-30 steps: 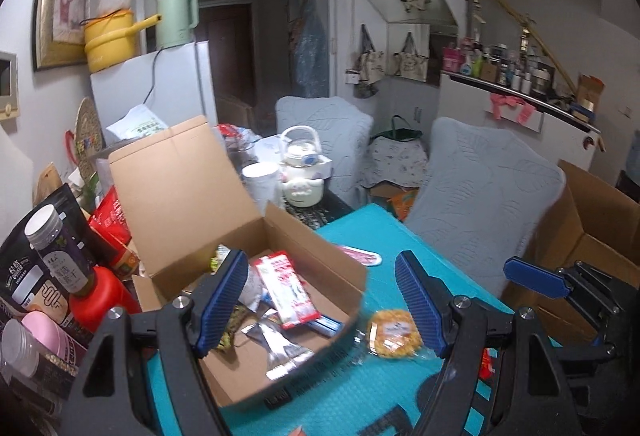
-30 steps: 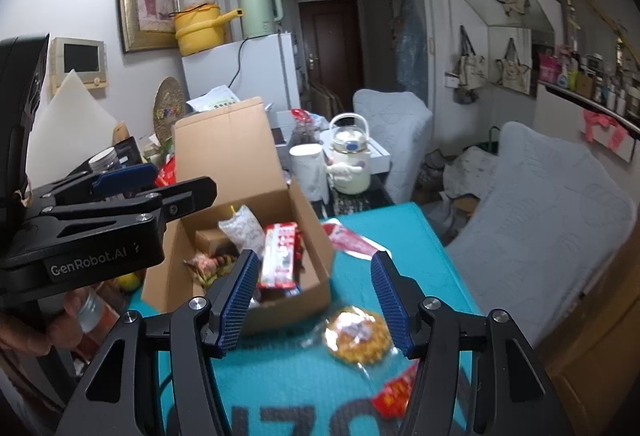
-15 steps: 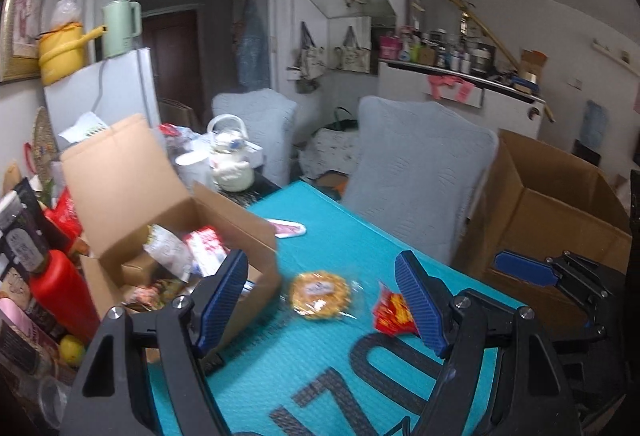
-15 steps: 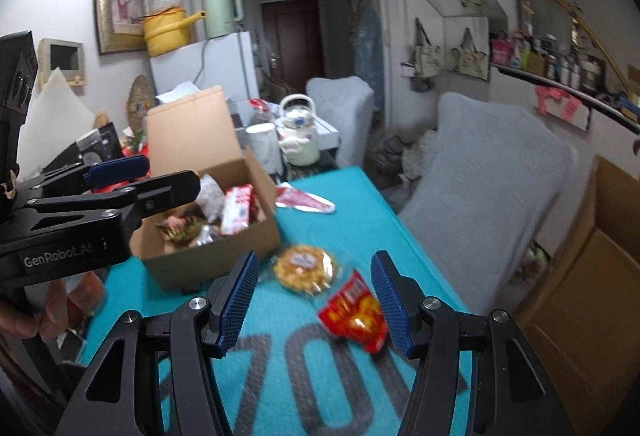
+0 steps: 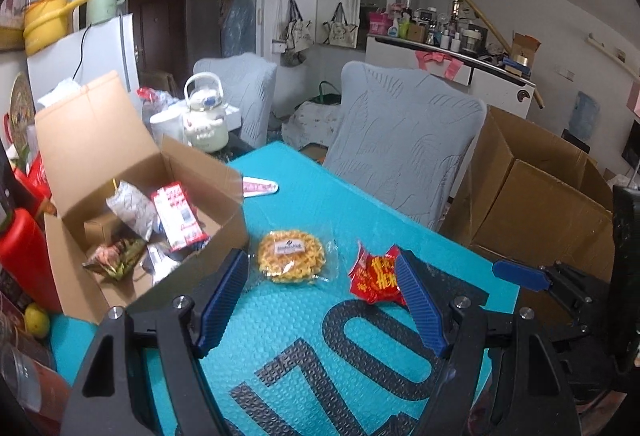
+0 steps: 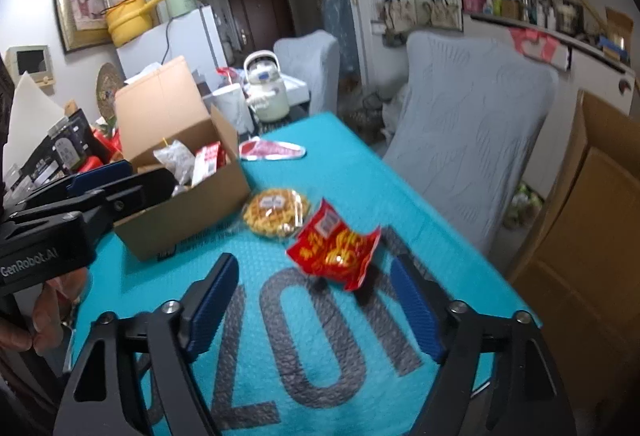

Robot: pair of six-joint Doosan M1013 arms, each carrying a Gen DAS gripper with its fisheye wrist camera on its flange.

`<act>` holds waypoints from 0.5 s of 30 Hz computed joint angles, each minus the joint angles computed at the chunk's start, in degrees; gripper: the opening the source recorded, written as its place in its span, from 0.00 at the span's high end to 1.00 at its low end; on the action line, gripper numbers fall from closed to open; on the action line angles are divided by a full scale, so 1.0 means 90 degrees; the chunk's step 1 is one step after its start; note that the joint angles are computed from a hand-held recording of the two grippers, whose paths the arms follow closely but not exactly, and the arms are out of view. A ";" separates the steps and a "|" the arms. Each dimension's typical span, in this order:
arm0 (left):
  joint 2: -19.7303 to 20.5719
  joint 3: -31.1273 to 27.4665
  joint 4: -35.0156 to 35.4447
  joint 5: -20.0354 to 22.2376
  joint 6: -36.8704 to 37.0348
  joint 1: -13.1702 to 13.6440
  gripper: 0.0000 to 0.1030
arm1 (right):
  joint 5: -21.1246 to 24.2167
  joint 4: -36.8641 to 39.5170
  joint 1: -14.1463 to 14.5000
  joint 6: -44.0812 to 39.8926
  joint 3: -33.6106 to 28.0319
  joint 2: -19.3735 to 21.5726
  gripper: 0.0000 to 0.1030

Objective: Organize snacks
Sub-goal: 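Move both tools back over the waffle and red packet, then grasp the wrapped waffle with the left tool while the right tool grasps the red packet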

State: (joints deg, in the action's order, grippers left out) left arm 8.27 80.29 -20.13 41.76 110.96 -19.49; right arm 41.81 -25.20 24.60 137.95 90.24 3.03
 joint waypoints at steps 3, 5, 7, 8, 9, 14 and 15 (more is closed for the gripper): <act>0.0049 0.0044 0.0000 -0.0041 -0.0051 0.0032 0.26 | 0.0052 0.0295 -0.0076 -0.0127 -0.0047 0.0128 0.14; 0.0097 0.0043 0.0038 -0.0032 -0.0059 0.0046 0.26 | 0.0096 0.0545 -0.0144 -0.0248 -0.0113 0.0240 0.13; 0.0186 0.0000 0.0039 0.0044 -0.0068 0.0073 0.26 | 0.0151 0.0734 -0.0209 -0.0326 -0.0181 0.0342 0.12; 0.0224 -0.0017 0.0033 0.0085 -0.0074 0.0087 0.26 | 0.0138 0.0848 -0.0258 -0.0367 -0.0208 0.0397 0.12; 0.0274 -0.0058 0.0029 0.0144 -0.0093 0.0106 0.26 | 0.0115 0.0905 -0.0290 -0.0374 -0.0219 0.0428 0.12; 0.0549 -0.0262 -0.0075 0.0393 -0.0210 0.0191 0.26 | -0.0114 0.1005 -0.0465 -0.0214 -0.0219 0.0562 0.12; 0.0594 -0.0303 -0.0064 0.0421 -0.0246 0.0198 0.26 | -0.0121 0.0910 -0.0476 -0.0127 -0.0221 0.0587 0.12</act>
